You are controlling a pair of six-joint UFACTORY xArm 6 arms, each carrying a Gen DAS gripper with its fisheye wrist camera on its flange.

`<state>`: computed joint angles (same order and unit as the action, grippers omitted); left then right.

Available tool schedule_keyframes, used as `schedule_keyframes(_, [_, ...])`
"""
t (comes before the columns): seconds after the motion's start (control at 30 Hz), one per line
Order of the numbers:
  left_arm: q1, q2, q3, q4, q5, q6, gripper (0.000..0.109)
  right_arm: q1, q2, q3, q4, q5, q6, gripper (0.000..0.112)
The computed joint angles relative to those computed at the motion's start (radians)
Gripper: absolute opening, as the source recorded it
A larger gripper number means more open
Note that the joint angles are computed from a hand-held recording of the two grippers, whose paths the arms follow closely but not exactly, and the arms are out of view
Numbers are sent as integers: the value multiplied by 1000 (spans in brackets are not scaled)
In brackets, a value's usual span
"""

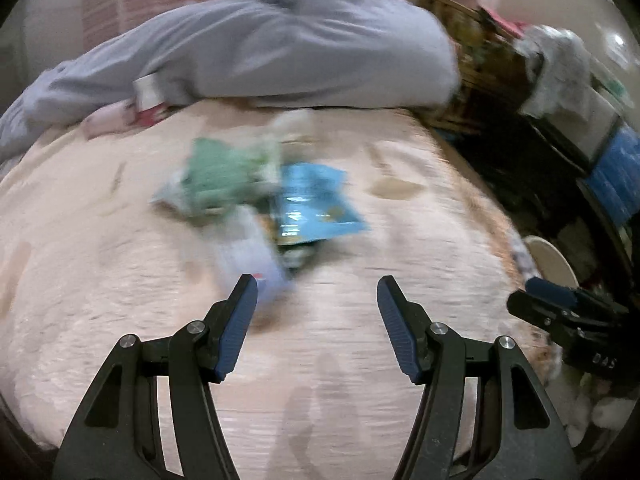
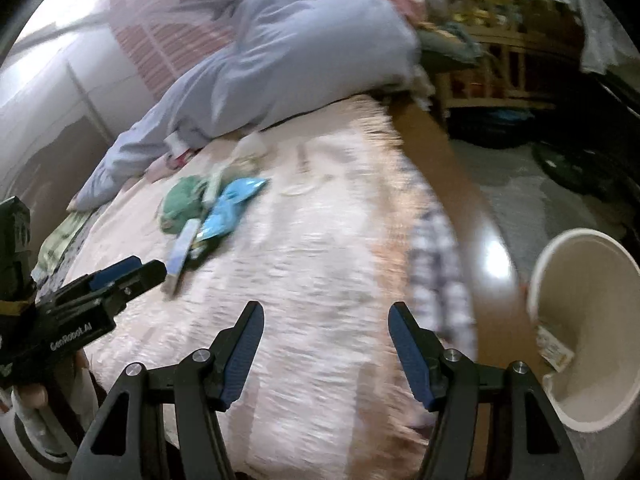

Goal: Collect trash
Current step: 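Move both grippers back to the trash on the bed, then grasp the blue snack bag with the right gripper while the left grasps the green towel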

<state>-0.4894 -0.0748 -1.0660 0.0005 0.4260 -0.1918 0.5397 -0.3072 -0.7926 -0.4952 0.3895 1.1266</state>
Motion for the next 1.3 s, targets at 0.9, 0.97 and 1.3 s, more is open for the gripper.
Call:
schedule_keyframes(0.9, [217, 196, -224, -295, 66, 185, 61, 21, 940, -1141, 282, 362, -522, 55])
schedule_keyframes(0.97, [210, 232, -268, -290, 74, 178, 61, 17, 915, -1103, 267, 335, -515, 49])
schedule_keyframes(1.3, [180, 461, -548, -257, 175, 104, 61, -22, 542, -570, 197, 69, -405, 44])
